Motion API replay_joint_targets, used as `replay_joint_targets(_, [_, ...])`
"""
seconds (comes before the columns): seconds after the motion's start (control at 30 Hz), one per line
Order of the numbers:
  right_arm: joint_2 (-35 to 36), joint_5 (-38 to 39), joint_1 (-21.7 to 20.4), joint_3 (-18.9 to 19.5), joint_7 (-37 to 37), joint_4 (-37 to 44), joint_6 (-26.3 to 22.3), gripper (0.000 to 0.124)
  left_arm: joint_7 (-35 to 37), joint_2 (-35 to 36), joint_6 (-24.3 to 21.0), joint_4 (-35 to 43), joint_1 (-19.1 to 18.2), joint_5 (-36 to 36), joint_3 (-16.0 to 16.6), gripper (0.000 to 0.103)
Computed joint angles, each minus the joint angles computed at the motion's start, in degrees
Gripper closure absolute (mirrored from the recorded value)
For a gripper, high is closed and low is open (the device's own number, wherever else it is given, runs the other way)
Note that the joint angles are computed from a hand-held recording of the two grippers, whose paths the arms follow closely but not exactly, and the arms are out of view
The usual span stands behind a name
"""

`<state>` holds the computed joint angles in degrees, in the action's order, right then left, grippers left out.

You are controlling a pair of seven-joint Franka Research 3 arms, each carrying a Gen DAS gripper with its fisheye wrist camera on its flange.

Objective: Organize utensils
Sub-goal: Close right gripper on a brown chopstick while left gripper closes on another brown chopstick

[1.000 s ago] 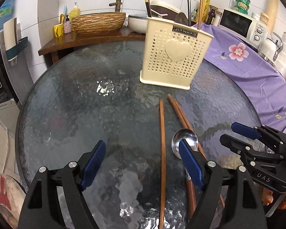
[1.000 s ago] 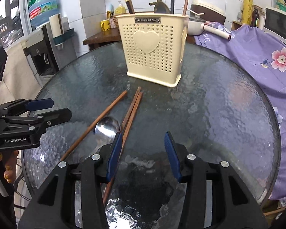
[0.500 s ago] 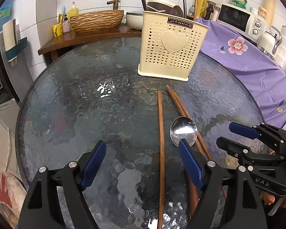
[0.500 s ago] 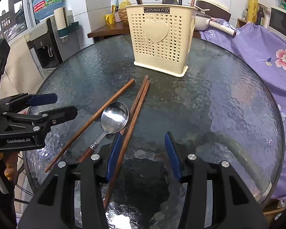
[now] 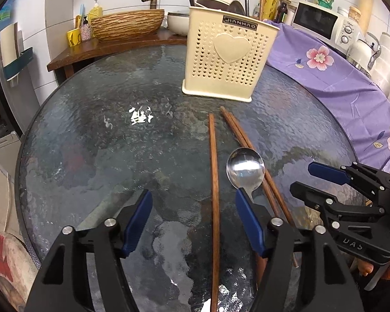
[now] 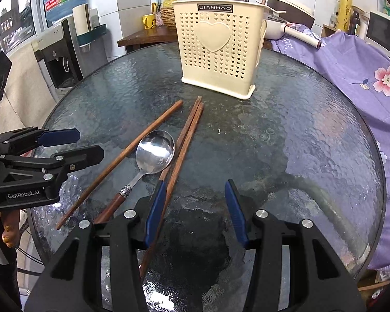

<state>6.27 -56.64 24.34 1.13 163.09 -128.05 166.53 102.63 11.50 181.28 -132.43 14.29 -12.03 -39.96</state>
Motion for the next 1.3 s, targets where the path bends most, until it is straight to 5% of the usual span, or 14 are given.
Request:
replay_joint_targets(0.27, [2.52, 7.38, 1.16, 0.38, -8.64, 2.32, -1.86, 0.077, -1.39, 0.79, -1.59, 1.06, -4.54, 2.13, 4.19, 0.048])
replay_joint_targets(0.37, [3.12, 8.24, 2.54, -0.41, -8.74, 3.34, -4.22, 0.077, -4.43, 0.8, -2.71, 1.68, -10.51, 5.61, 10.37, 0.053])
replay_joint_targets(0.57, [3.9, 11.88, 2.94, -0.68, -11.12, 3.95, -5.38, 0.079, -5.57, 1.3, -3.77, 2.3, -13.33, 6.92, 13.1, 0.055])
replay_joint_targets(0.77, [5.73, 13.9, 3.84, -1.37, -12.64, 6.68, -6.96, 0.089, -13.94, 1.89, -3.92, 3.79, -22.08, 15.43, 22.3, 0.063])
replay_joint_targets(1.07, [9.99, 24.57, 2.92, -1.96, -22.84, 12.59, -8.21, 0.1, -20.68, 6.31, -7.96, 11.49, -25.9, 24.52, 26.82, 0.072])
replay_joint_targets(1.3, [12.84, 32.7, 2.37, -2.51, -32.02, 16.85, -9.57, 0.102, -20.87, 10.99, -12.26, 19.25, -25.31, 26.43, 26.29, 0.074])
